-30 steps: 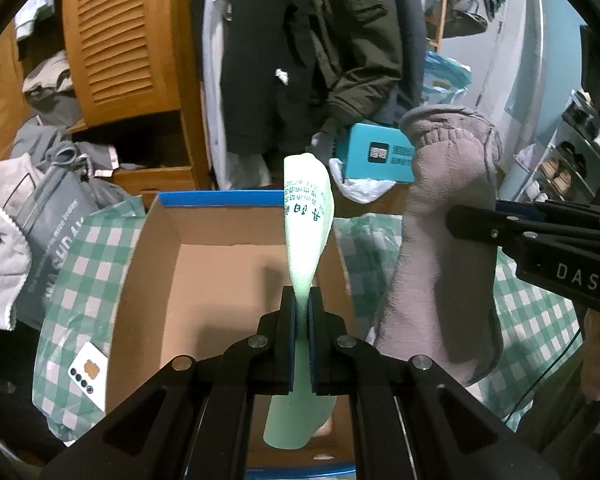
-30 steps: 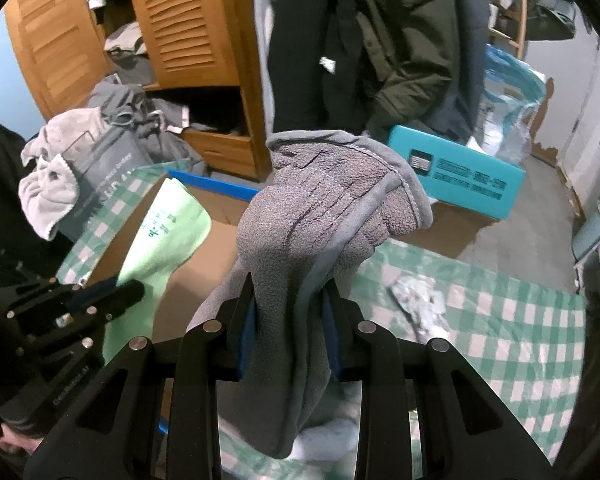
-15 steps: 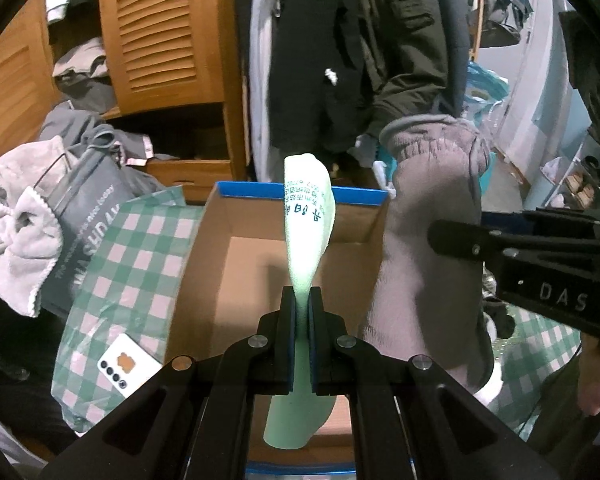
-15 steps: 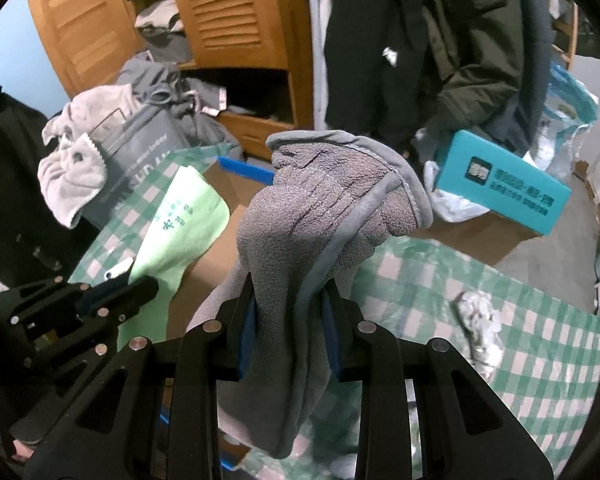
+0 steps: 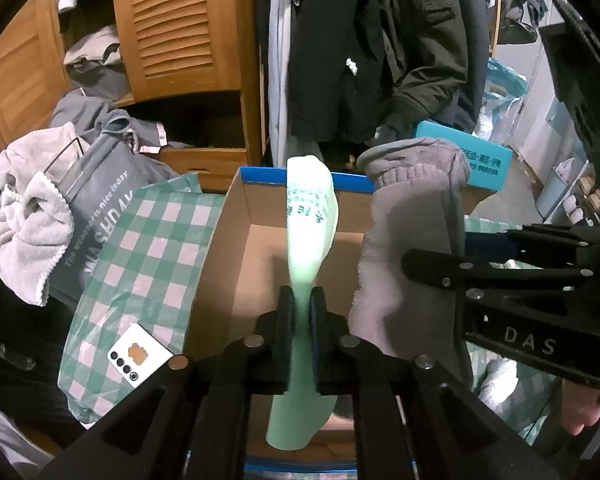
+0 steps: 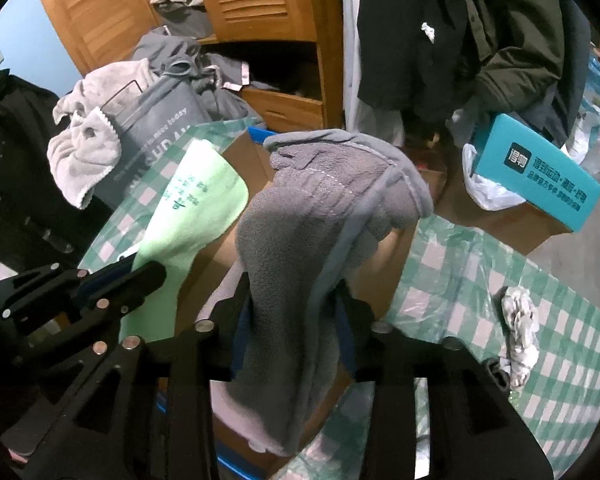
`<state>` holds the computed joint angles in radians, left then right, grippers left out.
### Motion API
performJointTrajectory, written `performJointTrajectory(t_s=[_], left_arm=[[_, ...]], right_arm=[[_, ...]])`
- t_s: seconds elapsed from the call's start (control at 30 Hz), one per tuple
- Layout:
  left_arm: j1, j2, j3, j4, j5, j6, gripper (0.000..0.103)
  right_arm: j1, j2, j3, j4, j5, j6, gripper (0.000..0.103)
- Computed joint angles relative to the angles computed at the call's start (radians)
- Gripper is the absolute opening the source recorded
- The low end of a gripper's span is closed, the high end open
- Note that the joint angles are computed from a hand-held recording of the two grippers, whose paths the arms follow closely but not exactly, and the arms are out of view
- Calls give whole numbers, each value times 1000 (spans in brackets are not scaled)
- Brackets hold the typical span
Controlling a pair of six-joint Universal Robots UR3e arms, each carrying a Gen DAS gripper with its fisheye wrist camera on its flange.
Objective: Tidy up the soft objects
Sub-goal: 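Lower the grey fleece sock into the box and open the right tool while the left tool releases the insole, then withdraw both open tools from the box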
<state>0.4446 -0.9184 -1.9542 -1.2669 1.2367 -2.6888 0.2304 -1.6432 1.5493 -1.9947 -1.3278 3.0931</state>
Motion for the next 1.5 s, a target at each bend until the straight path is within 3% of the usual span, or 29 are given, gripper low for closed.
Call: performJointTrajectory(t_s=[0.2,0.37,1.03,1.2,1.5], left_arm=[[45,35,-8,-5,-45,-5,36],[55,42,4,-30,-71,3,37],[-150,-8,24,34,0,-93,38],[-216,-32,29,63,27,-130,45],[-381,-105,50,117,89,-210,45]], right_arm=[[7,-18,17,-43,-39,14,62],[-11,-42,23,-42,-43,9,66],[-116,-196,113,10,-55,-61,69],[-175,-255,148,35,-42,-93,73],[-344,-392,224,123,9,-208,74]])
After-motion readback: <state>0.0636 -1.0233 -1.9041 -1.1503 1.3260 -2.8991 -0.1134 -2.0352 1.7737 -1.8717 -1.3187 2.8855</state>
